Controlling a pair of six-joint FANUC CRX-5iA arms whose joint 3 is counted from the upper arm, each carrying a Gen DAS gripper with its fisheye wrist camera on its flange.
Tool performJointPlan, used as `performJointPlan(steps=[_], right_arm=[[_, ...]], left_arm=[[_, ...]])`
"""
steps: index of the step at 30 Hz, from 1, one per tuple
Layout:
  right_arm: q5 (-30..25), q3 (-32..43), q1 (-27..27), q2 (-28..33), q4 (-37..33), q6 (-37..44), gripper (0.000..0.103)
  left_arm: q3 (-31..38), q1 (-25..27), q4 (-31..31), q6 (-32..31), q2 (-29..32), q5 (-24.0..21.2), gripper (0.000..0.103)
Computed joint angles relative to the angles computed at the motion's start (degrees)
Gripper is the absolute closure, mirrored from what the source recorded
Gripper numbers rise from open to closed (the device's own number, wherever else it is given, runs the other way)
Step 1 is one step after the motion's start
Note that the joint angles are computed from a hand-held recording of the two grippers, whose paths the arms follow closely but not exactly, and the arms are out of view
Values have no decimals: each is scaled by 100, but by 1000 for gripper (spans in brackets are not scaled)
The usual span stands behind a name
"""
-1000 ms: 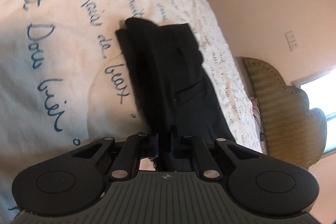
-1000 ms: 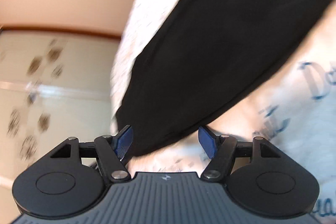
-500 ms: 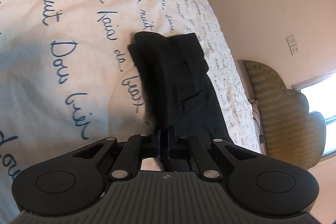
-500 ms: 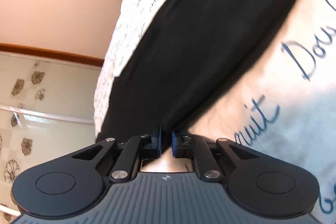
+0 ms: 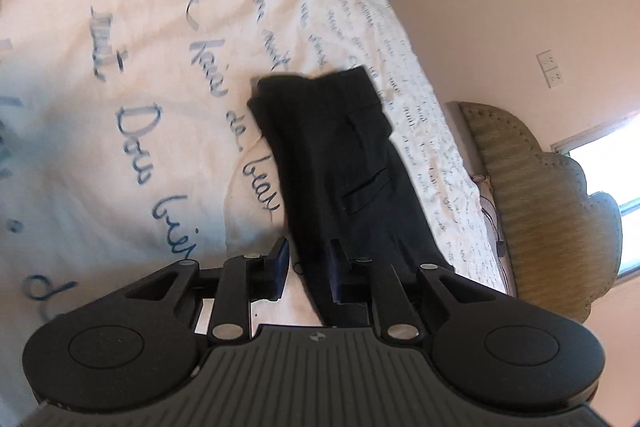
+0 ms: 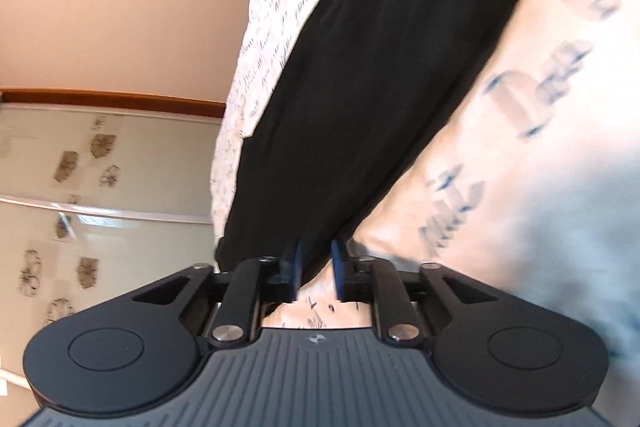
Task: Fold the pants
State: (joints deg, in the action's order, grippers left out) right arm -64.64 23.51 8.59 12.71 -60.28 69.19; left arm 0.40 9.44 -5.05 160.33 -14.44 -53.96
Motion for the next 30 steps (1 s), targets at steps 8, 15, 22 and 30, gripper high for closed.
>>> performJointPlan(steps=[8, 15, 22, 30], right_arm=[[1950, -1183, -724, -1116, 703, 101, 28], [2411, -1309, -448, -974, 3469, -2109, 28], [2375, -1042, -805, -619, 2792, -1577, 28], [2848, -865, -742, -332, 2700, -1527, 19]], left_arm=[[1940, -1730, -2411, -1082, 941, -867, 73], [2868, -2231, -1302, -3421, 2403, -70, 68], [3961, -2557, -400, -4931, 3521, -238, 64], [4097, -2736, -315, -5133, 3682, -348, 49]])
